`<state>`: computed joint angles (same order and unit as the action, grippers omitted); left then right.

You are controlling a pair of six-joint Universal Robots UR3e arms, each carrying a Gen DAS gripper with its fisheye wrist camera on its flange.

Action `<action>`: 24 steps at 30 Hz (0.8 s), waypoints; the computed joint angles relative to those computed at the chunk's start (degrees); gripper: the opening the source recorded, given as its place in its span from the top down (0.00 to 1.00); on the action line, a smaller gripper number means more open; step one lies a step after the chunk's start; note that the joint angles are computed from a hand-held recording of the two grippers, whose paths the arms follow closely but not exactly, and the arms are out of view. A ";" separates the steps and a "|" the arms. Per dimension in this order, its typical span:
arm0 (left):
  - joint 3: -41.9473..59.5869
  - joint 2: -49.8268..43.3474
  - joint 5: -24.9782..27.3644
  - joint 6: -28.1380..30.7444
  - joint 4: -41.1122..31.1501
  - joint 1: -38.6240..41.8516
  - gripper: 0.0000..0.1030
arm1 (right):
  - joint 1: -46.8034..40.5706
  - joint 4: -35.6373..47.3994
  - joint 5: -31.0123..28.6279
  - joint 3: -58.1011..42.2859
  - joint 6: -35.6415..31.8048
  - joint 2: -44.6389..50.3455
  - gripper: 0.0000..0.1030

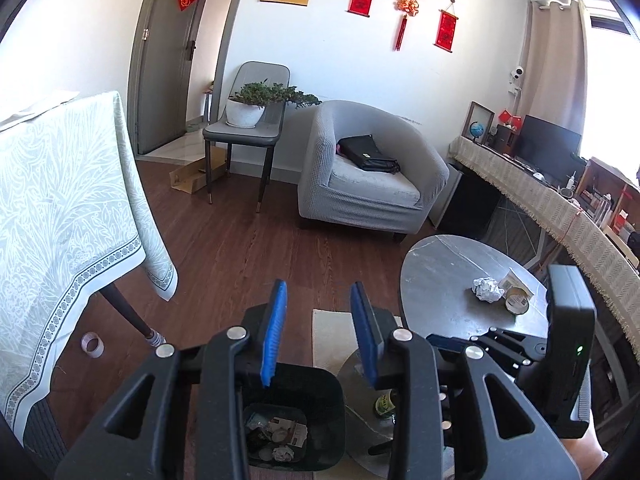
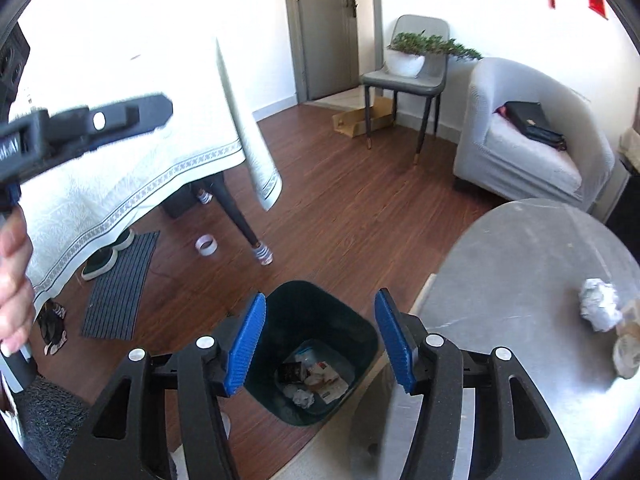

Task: Collect trash
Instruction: 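Move both tools back from the bin to the table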

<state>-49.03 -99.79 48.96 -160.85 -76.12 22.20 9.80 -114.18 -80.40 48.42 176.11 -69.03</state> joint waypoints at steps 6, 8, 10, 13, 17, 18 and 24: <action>-0.88 -0.49 2.61 -0.64 1.97 -5.79 0.61 | -5.32 -3.56 -0.92 8.81 -2.09 -9.16 0.44; -1.00 -0.93 3.66 -0.93 2.85 -8.09 0.59 | -7.02 -4.15 -2.03 11.50 -2.89 -11.70 0.44; -0.96 -1.59 4.43 -1.29 3.65 -10.14 0.57 | -8.84 -4.43 -3.23 13.47 -3.98 -13.66 0.44; -0.55 -3.17 5.83 -2.12 4.81 -13.41 0.56 | -11.92 -5.02 -3.91 16.47 -5.02 -16.43 0.44; 5.06 -8.20 6.63 -4.35 3.59 -17.76 0.56 | -15.92 -3.72 -6.39 16.18 -7.77 -17.75 0.44; 5.22 -8.81 6.88 -4.54 3.90 -18.47 0.56 | -16.91 -3.12 -6.66 15.52 -8.16 -17.70 0.44; 12.05 -15.27 7.18 -6.56 2.28 -23.74 0.55 | -21.90 1.90 -10.08 11.03 -11.53 -15.22 0.46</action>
